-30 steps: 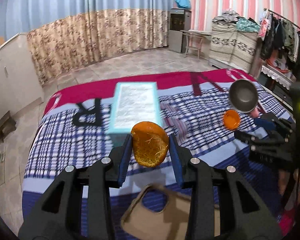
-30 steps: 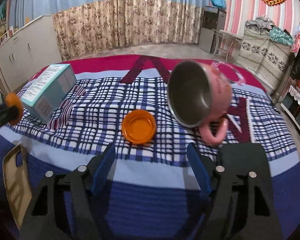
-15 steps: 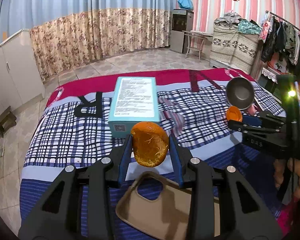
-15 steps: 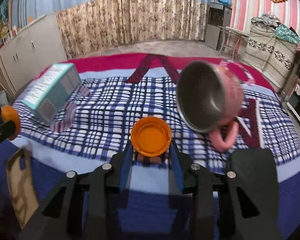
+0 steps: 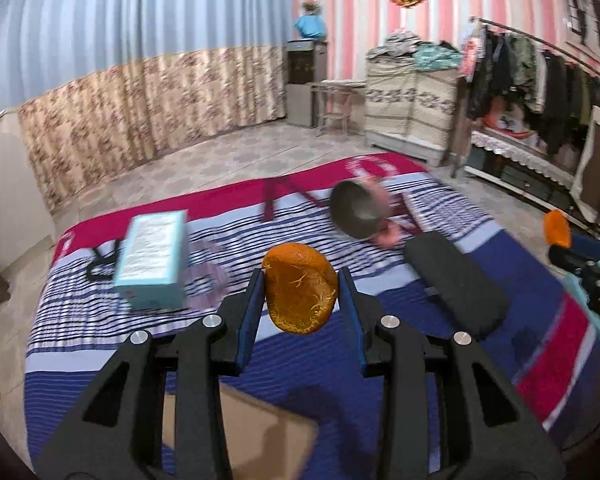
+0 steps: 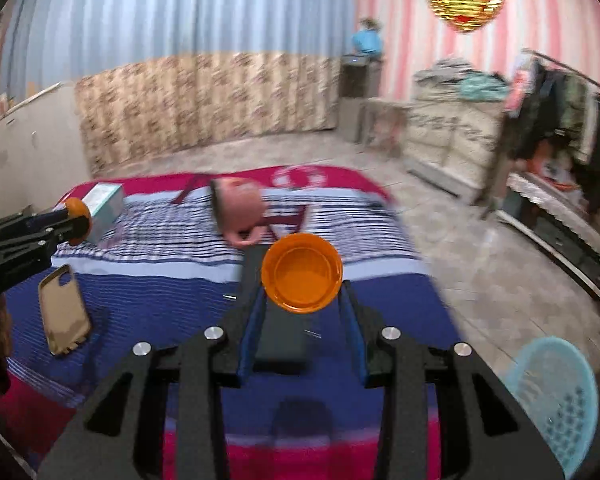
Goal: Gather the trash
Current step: 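Carry both orange peels over the light-blue basket, then open both grippers to drop the orange peels into the basket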
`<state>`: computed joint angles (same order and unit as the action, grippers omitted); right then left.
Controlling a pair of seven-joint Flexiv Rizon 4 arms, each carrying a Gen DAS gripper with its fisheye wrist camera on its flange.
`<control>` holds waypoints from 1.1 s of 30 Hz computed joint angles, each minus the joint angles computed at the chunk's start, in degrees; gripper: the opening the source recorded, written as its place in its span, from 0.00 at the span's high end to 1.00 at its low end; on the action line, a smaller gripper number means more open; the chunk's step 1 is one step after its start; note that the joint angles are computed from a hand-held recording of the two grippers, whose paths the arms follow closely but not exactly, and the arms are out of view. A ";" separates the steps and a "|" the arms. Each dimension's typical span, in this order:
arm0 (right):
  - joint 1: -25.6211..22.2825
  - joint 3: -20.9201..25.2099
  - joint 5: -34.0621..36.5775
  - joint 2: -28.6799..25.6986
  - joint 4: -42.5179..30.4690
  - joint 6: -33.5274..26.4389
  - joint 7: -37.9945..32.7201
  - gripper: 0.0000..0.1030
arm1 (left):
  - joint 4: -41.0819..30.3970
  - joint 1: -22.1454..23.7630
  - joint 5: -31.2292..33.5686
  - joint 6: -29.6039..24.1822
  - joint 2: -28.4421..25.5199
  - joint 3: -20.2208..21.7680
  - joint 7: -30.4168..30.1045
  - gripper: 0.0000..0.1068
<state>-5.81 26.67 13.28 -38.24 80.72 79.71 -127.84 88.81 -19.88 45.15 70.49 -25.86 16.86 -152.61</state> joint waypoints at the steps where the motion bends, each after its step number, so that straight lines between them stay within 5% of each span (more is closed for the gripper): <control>1: -0.53 -0.66 0.21 0.42 0.00 0.51 0.40 0.64 | -0.74 -0.16 -0.19 0.05 -0.38 -0.43 0.18 0.66; 9: -7.64 -3.12 1.35 1.24 0.78 5.50 5.79 0.64 | -10.28 -2.89 -5.03 0.86 -6.71 -3.51 6.46 0.66; 18: -9.85 -10.39 -3.49 -1.79 -0.50 8.42 16.17 0.63 | -23.84 -5.28 -15.46 2.21 -16.75 -6.66 18.71 0.66; 33: -17.41 -8.79 -10.99 -7.74 -3.34 9.44 24.87 0.64 | -54.27 -9.02 -32.49 -6.95 -38.61 -12.35 43.26 0.66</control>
